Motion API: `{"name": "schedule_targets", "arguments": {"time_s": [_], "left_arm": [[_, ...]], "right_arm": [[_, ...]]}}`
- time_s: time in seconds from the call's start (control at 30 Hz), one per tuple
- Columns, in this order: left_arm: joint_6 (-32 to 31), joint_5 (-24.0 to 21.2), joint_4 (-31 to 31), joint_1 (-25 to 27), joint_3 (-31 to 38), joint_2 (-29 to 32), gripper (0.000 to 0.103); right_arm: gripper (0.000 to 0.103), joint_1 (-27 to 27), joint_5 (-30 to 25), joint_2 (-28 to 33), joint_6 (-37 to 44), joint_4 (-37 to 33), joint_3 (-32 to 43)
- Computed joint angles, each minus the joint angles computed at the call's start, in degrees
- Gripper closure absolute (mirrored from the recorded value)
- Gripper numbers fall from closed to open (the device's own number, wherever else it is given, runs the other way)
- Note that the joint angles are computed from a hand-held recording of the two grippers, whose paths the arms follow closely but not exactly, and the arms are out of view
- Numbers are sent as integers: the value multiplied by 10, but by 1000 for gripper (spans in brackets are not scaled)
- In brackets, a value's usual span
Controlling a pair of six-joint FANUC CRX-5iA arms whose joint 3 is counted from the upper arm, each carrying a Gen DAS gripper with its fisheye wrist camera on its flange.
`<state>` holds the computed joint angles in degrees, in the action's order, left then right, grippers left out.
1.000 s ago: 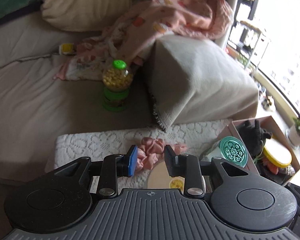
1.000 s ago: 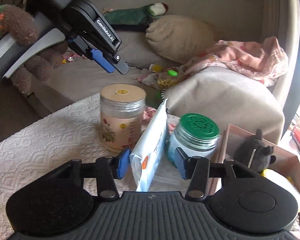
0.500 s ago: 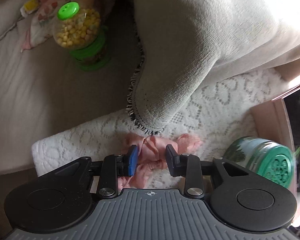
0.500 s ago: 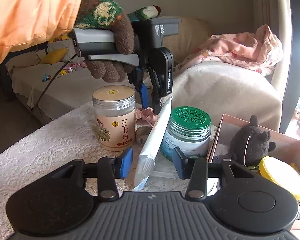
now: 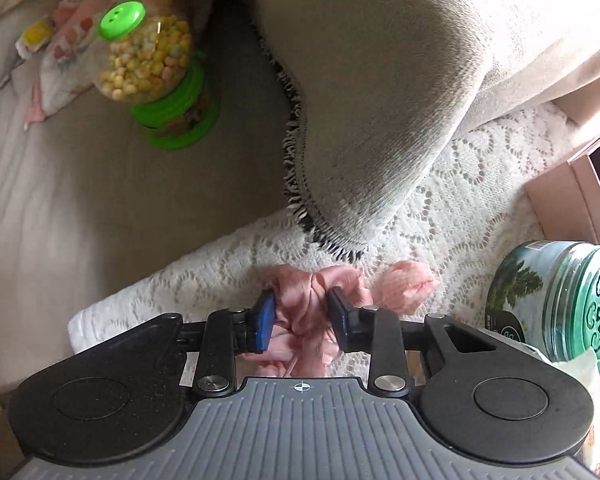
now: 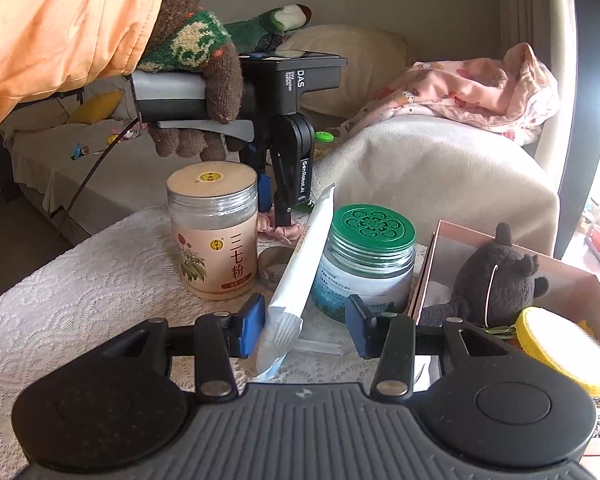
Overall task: Organize soft objects
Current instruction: 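Grasp the pink cloth with the left gripper while the right grasps the white tube, then carry the pink cloth and white tube into the pink box and open both grippers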
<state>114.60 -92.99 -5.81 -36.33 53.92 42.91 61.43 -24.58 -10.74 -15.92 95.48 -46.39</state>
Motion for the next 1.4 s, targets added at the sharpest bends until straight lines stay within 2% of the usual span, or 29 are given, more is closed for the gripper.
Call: {"name": "schedule_targets", "arguments": {"time_s": [0.17, 0.23, 0.33, 0.37, 0.43, 0.5, 0.57, 0.63, 0.7, 0.77, 0.87, 0.93, 1.0, 1.23, 1.4], "left_arm": [[15, 111, 5, 5, -138, -81, 69], [35, 173, -2, 5, -205, -123, 80], [96, 281, -10, 6, -320, -198, 87], [121, 303, -19, 5, -347, -218, 88], [185, 327, -51, -4, -386, -250, 89], [241, 333, -90, -11, -409, -276, 90], [287, 363, -97, -9, -452, -313, 90], [319, 389, -109, -15, -479, -347, 90], [344, 391, -135, -25, -483, -370, 90], [371, 367, -173, -42, -468, -384, 90], [402, 344, -213, -65, -451, -402, 90], [412, 348, -227, -71, -444, -411, 90], [405, 343, -238, -79, -419, -407, 90], [393, 265, -319, -146, -280, -361, 90], [371, 255, -320, -166, -200, -308, 90]], "right_arm": [[62, 44, -61, 34, 80, -65, 38], [62, 52, -69, 50, 112, -98, 60], [63, 51, -68, 69, 148, -158, 90], [69, 53, -68, 74, 167, -189, 102], [84, 61, -71, 82, 234, -282, 131], [85, 66, -74, 85, 291, -360, 156], [88, 72, -86, 91, 346, -427, 186], [89, 72, -94, 96, 375, -459, 209], [90, 71, -102, 98, 402, -484, 232], [90, 65, -104, 96, 431, -512, 258], [90, 60, -109, 92, 435, -495, 280], [90, 58, -114, 85, 437, -481, 290], [90, 55, -116, 71, 443, -476, 298], [90, 31, -146, 18, 418, -400, 305], [90, 7, -169, -30, 390, -374, 285]]}}
